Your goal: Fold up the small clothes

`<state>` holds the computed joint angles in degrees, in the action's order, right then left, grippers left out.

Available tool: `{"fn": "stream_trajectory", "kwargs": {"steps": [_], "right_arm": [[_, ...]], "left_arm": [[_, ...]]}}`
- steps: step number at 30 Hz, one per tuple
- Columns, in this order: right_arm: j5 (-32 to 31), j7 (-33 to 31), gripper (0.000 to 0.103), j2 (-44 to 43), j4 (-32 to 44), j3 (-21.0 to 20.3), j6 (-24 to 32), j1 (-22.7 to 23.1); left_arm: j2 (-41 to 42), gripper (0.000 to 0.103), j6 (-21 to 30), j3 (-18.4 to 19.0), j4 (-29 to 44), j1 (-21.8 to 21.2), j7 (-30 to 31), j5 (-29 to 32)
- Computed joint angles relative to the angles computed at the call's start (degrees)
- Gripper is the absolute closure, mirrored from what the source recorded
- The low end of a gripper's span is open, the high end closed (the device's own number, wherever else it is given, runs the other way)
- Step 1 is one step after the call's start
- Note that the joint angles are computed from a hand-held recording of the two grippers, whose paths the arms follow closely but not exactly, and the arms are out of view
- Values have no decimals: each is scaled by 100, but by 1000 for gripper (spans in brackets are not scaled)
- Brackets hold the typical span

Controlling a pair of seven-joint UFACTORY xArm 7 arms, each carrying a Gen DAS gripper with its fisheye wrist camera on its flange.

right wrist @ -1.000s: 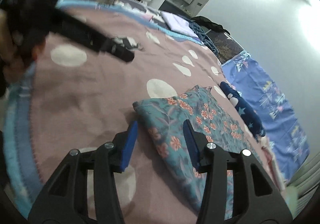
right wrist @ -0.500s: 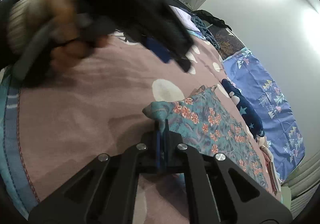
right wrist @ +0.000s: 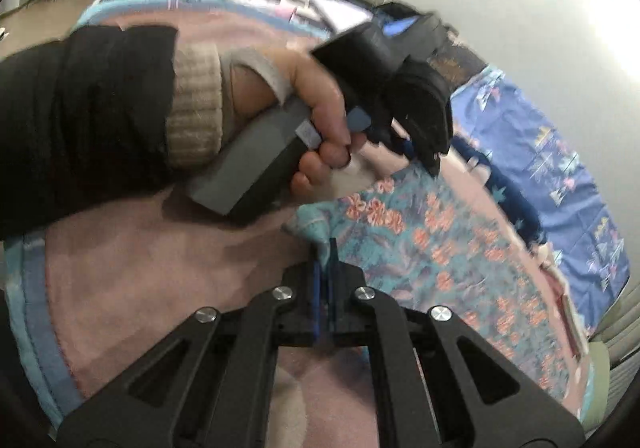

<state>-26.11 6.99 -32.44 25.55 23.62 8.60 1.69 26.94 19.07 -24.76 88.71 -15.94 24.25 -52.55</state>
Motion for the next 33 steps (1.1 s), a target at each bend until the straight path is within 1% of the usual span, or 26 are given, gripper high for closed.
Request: {"fn": "stream_trajectory", "kwargs": {"steps": [1, 2, 3, 4, 5, 6, 7, 8, 9, 10, 12, 13, 15, 17, 18, 20, 21, 22, 23, 24, 26, 27, 30, 31, 33], "right_arm": [[-67, 86, 99, 66, 27, 153, 56, -158], [-145, 152, 97, 36, 21, 237, 25, -241], [-197, 172, 93, -56, -21, 245, -61, -243], [-208, 157, 89, -134, -89, 204, -157, -202], [-186, 100, 79, -222, -160, 130, -184, -118], [-178, 116, 78, -325, -217, 176, -158, -143], [-156, 126, 78, -409, -262, 201, -98, -146], [-120, 138, 77, -450, -284, 207, -29, -133], [-78, 168, 73, -460, -283, 203, 50, -138], [-73, 222, 71, -458, -269, 242, 76, -190], [-177, 500, 63, -401, -137, 563, 105, -557], [-257, 610, 62, -371, -82, 698, 100, -687], [-604, 921, 62, -279, 81, 1228, -30, -1219], [-894, 1192, 62, -267, 187, 1661, -153, -1668], [-973, 1281, 62, -239, 251, 1784, -178, -1812], [-1014, 1375, 65, -129, 346, 1817, -112, -1861], [-1013, 1411, 66, -42, 404, 1775, -62, -1842], [-1034, 1419, 75, 26, 433, 1703, -25, -1781], [-1074, 1461, 86, 83, 473, 1680, 40, -1764], [-1141, 1567, 89, 108, 510, 1705, 106, -1810], [-1154, 1594, 92, 143, 466, 1392, 36, -1573], [-1094, 1610, 93, 95, 398, 1149, -76, -1404], [-732, 1517, 93, -35, 255, 465, -261, -905], [-530, 1446, 93, -89, 216, 193, -284, -684], [-208, 1317, 93, -221, 157, -158, -334, -417]], "left_arm": [[42, 98, 109, 6, 48, 34, -202, 42], [60, 98, 55, -227, 24, 236, -165, -86], [81, 97, -5, -406, -7, 381, 113, -301], [60, 97, -9, -344, -24, 319, 166, -348], [21, 96, 71, -43, 12, 76, 121, -381], [31, 94, 84, 84, 57, -46, -64, -184], [39, 90, 106, 88, 76, -58, -87, -130], [47, 84, 147, 48, 86, -22, -42, -144], [47, 82, 200, -34, 81, 62, 95, -242], [56, 79, 259, -39, 108, 77, 146, -253], [104, 75, 385, 57, 213, -15, 63, -85], [117, 74, 422, 85, 227, -35, 47, -24], [198, 74, 529, 143, 353, -86, -61, 128], [285, 74, 615, 104, 454, -41, -62, 106], [340, 74, 684, 91, 530, -20, -68, 101], [415, 74, 782, 134, 655, -48, -134, 197], [469, 74, 825, 207, 757, -122, -247, 346], [501, 74, 855, 262, 826, -178, -352, 485], [549, 74, 892, 353, 936, -274, -521, 696], [557, 74, 894, 396, 965, -326, -631, 850], [561, 85, 892, 552, 1034, -484, -968, 1263], [551, 94, 875, 609, 1049, -552, -1152, 1443], [455, 95, 724, 727, 1016, -718, -1617, 1917], [446, 95, 676, 727, 1053, -748, -1710, 2053], [405, 95, 651, 651, 1143, -740, -1801, 2212]]}}
